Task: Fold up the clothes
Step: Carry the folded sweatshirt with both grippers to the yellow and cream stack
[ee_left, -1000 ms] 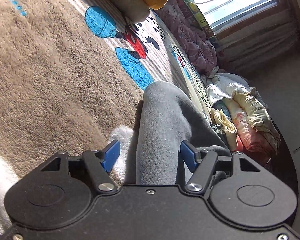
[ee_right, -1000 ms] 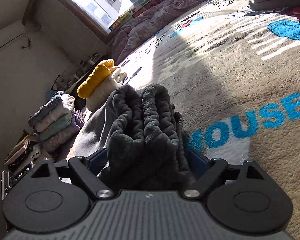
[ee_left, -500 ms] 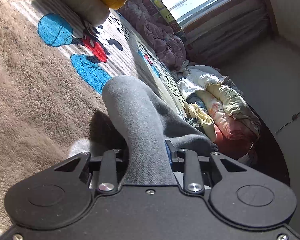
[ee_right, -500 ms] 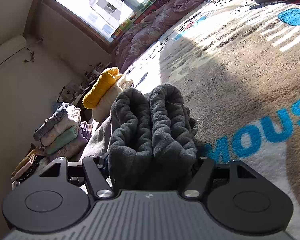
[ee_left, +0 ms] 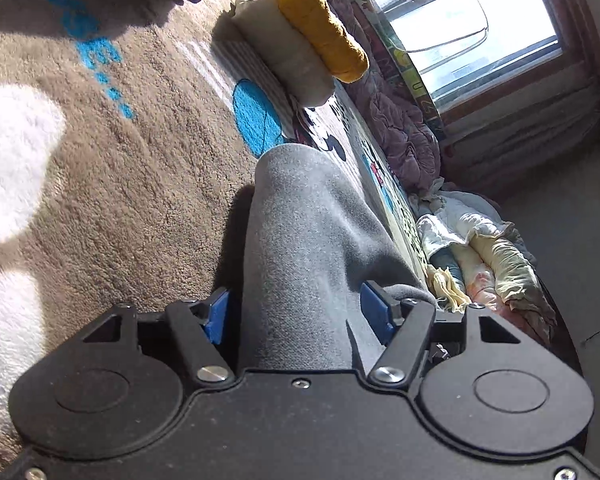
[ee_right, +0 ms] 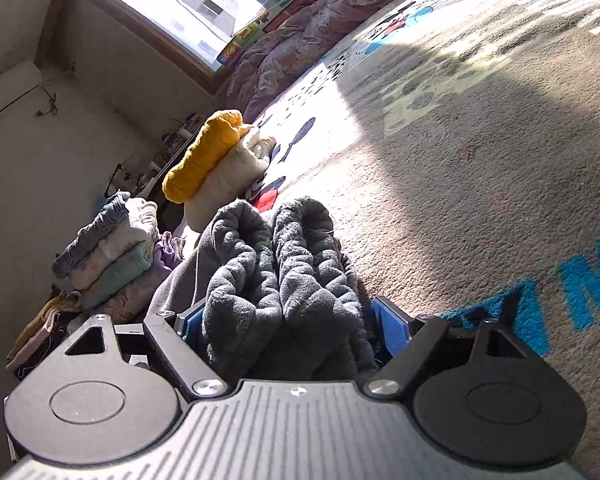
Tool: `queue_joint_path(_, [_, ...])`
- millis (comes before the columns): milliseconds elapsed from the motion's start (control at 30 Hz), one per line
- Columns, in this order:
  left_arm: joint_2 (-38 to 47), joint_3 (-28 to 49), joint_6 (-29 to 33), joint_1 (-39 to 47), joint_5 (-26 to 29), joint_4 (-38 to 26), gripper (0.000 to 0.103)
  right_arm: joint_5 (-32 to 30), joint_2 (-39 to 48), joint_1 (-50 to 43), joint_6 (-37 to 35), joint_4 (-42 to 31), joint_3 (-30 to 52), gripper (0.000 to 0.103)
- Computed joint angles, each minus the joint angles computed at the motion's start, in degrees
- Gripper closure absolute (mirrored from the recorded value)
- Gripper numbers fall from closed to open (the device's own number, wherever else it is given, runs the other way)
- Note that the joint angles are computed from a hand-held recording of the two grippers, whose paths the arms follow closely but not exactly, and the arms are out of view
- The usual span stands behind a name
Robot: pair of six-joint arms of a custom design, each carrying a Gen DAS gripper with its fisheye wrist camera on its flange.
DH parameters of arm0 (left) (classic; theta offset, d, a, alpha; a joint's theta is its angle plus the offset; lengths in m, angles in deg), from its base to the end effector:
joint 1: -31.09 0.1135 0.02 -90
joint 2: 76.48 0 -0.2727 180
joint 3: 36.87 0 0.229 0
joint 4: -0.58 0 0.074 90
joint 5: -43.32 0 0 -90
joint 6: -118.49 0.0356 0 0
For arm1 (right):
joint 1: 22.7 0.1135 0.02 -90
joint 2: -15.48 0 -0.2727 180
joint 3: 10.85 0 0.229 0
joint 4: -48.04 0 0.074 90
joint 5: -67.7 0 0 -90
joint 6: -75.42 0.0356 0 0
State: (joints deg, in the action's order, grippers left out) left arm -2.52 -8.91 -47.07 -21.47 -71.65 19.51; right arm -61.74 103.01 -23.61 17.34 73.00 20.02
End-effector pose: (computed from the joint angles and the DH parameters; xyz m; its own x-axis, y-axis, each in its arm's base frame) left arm 0.1325 -0.1484 0.1625 -0.5447 -0.7326 -0.4081 -0.1454 0.5618 -0.8144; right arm 0.2208 0.0191 0.1413 -0.7252 0.4199 -0.5457 -0.1705 0.6583 0.7332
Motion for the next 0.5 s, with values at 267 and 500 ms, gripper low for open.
queue_joint_path(267, [4.21, -0.63, 2.34, 1.08, 2.69, 7.06, 0.064, -0.53, 2.28, 3.45, 0.64, -1.77, 3.25, 0.031])
queue_joint_path(500, [3.60, -2.07, 5.22, 0.53, 0.09, 15.62, 0.075, -4.41, 1.25, 1.48, 3.96, 2.30, 2.55, 0.042])
